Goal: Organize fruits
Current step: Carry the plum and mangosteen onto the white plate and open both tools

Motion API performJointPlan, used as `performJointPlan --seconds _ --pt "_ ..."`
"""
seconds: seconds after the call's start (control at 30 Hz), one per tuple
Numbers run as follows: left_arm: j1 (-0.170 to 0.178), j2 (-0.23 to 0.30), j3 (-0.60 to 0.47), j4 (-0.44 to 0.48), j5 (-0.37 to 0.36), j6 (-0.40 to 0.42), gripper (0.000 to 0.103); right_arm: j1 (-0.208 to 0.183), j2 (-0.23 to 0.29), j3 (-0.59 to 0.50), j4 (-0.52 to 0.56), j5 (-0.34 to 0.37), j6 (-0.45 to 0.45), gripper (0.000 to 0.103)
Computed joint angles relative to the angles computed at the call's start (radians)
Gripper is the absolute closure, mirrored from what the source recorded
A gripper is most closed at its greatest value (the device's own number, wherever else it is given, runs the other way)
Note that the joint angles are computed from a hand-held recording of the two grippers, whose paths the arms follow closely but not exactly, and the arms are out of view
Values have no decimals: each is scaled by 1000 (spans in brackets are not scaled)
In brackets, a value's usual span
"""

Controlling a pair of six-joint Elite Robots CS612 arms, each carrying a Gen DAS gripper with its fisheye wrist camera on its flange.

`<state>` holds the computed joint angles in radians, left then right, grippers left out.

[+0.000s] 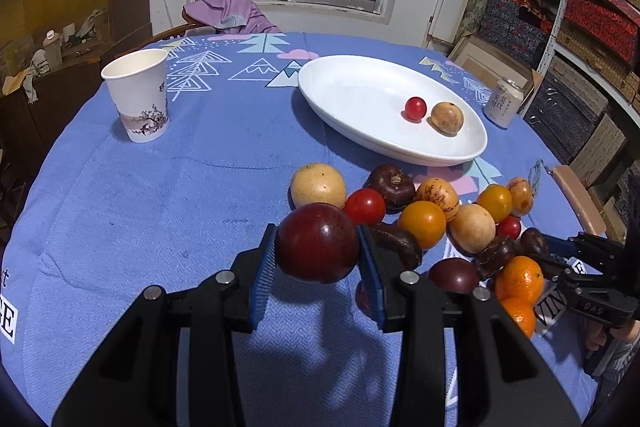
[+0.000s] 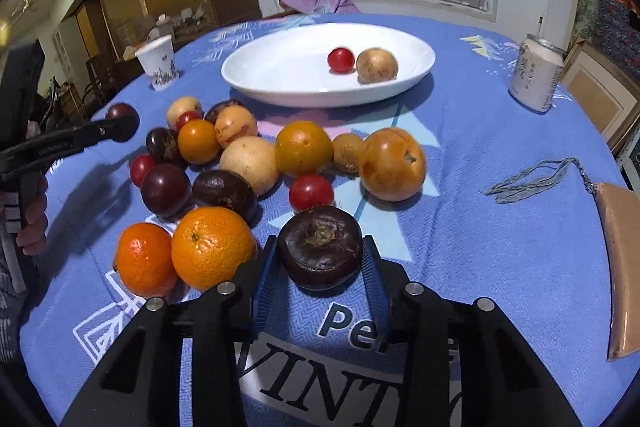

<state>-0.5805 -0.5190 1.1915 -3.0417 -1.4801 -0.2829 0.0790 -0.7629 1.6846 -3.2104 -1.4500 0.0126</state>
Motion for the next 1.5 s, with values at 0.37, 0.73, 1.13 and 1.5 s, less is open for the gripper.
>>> performJointPlan --seconds 0.37,0.73,1.13,1.5 --pt "-8 70 -243 157 9 49 64 -34 -1 -139 17 36 72 61" --pt "8 349 -799 558 -31 25 64 -1 147 -415 297 41 20 61" --pt "11 246 -603 382 -55 -3 49 -11 95 -323 154 51 52 46" --pt "-13 -5 -14 12 66 -44 36 -37 -8 -15 -217 45 158 35"
